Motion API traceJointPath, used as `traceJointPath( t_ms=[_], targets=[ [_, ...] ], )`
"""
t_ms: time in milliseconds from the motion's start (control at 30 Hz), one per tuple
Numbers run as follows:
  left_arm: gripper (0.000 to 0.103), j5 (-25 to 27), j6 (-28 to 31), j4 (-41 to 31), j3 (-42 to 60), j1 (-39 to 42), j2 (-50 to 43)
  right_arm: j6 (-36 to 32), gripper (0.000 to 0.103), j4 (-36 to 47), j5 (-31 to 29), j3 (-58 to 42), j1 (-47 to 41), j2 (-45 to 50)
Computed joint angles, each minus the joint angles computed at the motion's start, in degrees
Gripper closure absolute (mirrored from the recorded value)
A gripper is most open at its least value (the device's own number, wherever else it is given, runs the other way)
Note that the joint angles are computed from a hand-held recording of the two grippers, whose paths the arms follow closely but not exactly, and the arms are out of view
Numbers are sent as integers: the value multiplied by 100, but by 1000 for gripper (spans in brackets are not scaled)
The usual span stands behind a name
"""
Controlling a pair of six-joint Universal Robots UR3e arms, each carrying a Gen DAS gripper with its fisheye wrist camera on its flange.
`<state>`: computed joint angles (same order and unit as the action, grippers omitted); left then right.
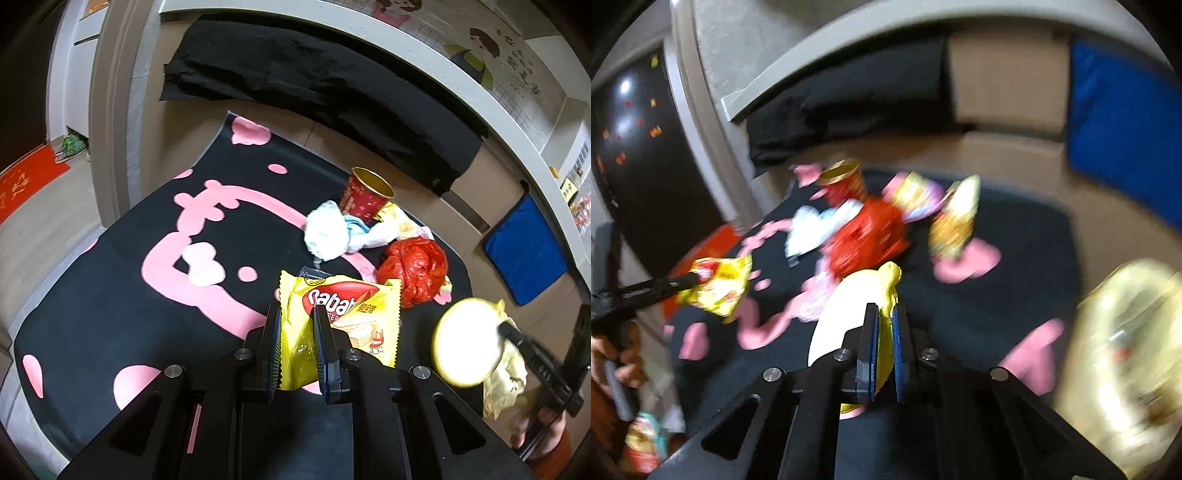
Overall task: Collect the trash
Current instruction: 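Grasp the yellow Gabaki snack bag with the left tool while the right tool grasps the white round pad, then carry the snack bag and white pad over the yellow bag and release both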
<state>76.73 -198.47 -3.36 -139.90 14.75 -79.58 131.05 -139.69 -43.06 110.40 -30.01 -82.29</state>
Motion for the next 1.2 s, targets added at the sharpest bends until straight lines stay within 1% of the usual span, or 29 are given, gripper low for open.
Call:
traceJointPath(
  t_ms=[33,100,167,333,367,400,567,633,733,767,900,1000,1067,1133,1200],
  targets=[
    [86,19,-16,26,60,-78,-70,36,96,-453,-92,134,-47,-107],
    [86,60,-40,74,165,-218,-196,25,96,-951,-234,249,-79,-158],
    [86,119,-81,115,300,-395,-350,26,96,-1847,-560,517,-13,-120],
    [86,307,-72,106,502,-730,-509,-109,96,-2473,-928,751,125,149],
    [86,334,-71,94,522,-768,-515,-162,96,-2501,-912,836,136,134],
    [86,340,-68,90,518,-784,-509,-251,96,-2342,-829,895,108,50],
    [86,378,-104,86,550,-857,-536,-723,94,-1027,-258,914,-43,-333],
    [86,375,-102,75,548,-869,-540,-808,94,-870,-139,994,-34,-449],
    [86,401,-85,67,545,-898,-532,-710,96,-1370,-189,1259,48,-627],
    [86,405,-82,69,534,-900,-518,-560,96,-1695,-304,1299,99,-653],
    [86,398,-115,89,513,-904,-522,-202,96,-2375,-533,1176,101,-564],
    [86,389,-147,110,508,-937,-549,-146,96,-2830,-735,1185,76,-451],
    [86,380,-162,133,537,-970,-609,-220,96,-2840,-790,1188,84,-387],
    [86,357,-162,137,569,-1000,-661,-334,96,-2622,-766,1201,90,-382],
    [86,364,-142,135,597,-1035,-700,-408,96,-2586,-602,1373,29,-474]
  ],
)
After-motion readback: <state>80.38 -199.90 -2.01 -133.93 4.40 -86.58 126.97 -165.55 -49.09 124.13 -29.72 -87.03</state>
